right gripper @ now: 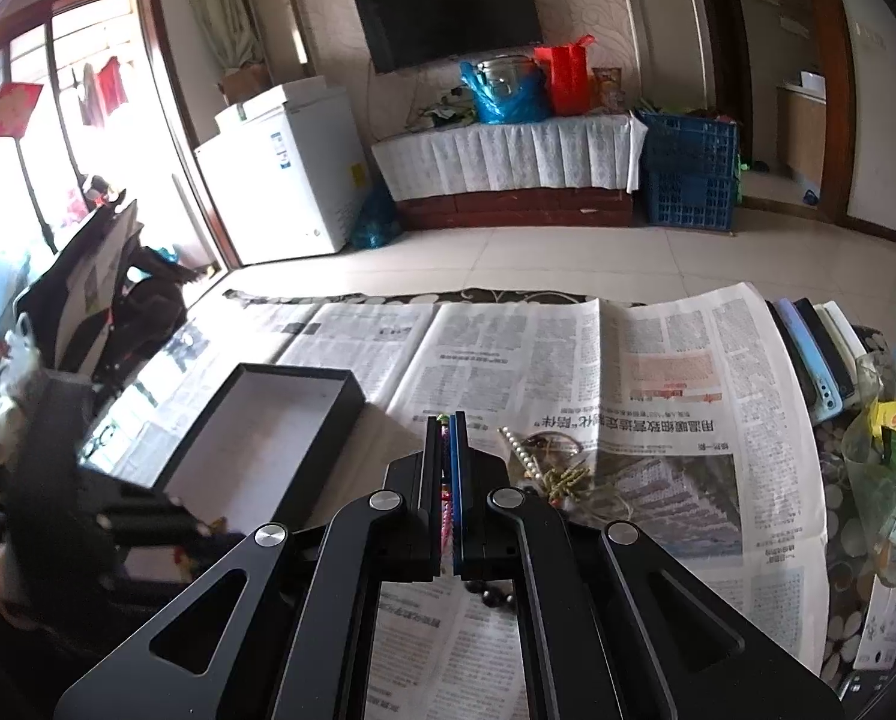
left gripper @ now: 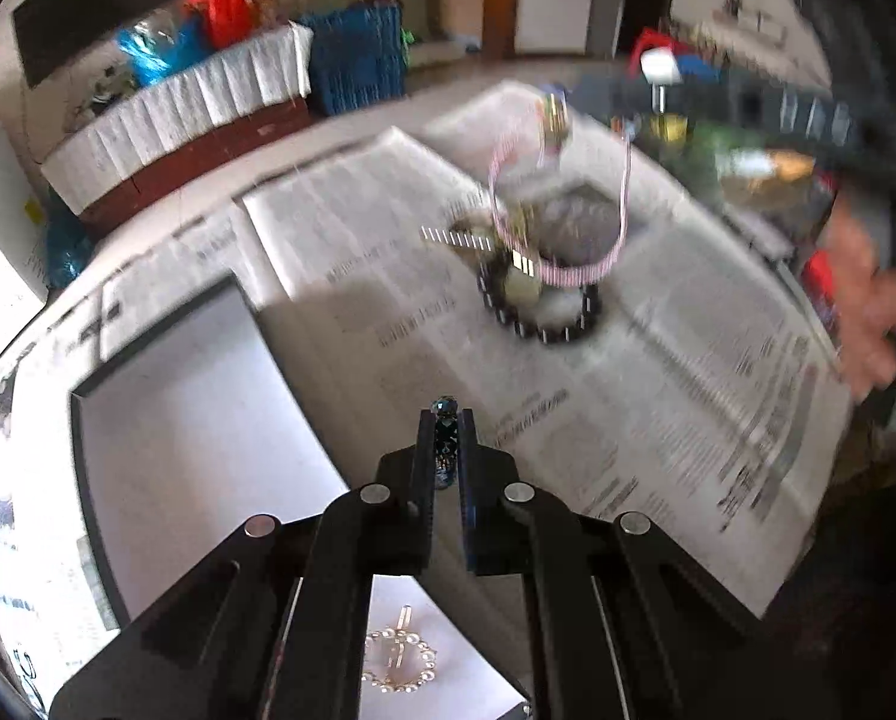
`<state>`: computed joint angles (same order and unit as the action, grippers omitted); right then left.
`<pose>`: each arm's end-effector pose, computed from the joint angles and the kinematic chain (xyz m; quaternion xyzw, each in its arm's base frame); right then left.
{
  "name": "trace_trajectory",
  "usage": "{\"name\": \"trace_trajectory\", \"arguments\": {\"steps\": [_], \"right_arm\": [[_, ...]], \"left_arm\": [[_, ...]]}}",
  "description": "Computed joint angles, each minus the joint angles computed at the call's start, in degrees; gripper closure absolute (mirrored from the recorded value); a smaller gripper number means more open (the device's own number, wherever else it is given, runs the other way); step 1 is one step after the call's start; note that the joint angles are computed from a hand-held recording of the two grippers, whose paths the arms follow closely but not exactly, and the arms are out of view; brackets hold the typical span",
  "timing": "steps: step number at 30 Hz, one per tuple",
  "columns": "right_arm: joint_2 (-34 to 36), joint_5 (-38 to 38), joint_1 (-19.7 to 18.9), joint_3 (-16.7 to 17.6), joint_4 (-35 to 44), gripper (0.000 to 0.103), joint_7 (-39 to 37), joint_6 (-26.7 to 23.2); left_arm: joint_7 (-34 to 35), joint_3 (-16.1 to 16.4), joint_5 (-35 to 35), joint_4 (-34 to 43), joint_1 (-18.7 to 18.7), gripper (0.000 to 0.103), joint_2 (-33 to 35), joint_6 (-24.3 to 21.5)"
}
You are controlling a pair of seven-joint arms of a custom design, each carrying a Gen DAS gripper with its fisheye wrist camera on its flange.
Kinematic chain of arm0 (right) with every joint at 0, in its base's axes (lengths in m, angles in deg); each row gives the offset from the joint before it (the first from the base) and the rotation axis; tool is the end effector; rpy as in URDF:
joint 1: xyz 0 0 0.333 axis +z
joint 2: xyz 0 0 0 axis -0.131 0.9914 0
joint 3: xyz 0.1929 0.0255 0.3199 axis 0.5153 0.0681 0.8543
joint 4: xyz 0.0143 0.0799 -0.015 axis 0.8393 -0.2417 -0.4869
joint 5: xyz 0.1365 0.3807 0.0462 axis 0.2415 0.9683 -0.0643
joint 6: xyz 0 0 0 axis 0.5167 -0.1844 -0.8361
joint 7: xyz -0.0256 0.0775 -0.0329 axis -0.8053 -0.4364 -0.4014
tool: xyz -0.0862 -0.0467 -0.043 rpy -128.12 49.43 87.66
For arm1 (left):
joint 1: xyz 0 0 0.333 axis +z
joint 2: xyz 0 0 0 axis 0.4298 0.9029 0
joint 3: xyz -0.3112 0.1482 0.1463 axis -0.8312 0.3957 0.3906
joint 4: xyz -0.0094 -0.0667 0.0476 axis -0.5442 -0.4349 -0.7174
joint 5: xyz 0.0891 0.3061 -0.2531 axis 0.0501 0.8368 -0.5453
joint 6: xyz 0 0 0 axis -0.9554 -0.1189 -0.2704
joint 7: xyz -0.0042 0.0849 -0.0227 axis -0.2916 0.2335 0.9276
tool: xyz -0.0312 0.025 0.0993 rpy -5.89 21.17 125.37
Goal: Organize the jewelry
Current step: 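Carry both bracelets over the white tray and open both grippers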
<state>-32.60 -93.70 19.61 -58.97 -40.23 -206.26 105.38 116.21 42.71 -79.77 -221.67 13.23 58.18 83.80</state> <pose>0.4335 0.3869 0.5205 -0.6211 0.6461 -0.2252 0.3821 0.4880 -0.1638 0.4795 -0.3534 0.8846 -0.2828 0.1124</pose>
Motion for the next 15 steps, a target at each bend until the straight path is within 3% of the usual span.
{"name": "trace_trajectory", "arguments": {"steps": [6, 15], "right_arm": [[1.2, -0.7, 0.6, 0.1, 2.3, 0.101, -0.5, 0.2], [5.7, -0.3, 3.2, -0.6, 8.5, 0.101, -3.2, 0.6]], "left_arm": [[4.6, 2.4, -6.6, 1.1, 0.1, 0.096, -2.6, -1.5], [3.9, 4.1, -6.9, 1.4, 3.2, 0.096, -3.2, -1.3]]}}
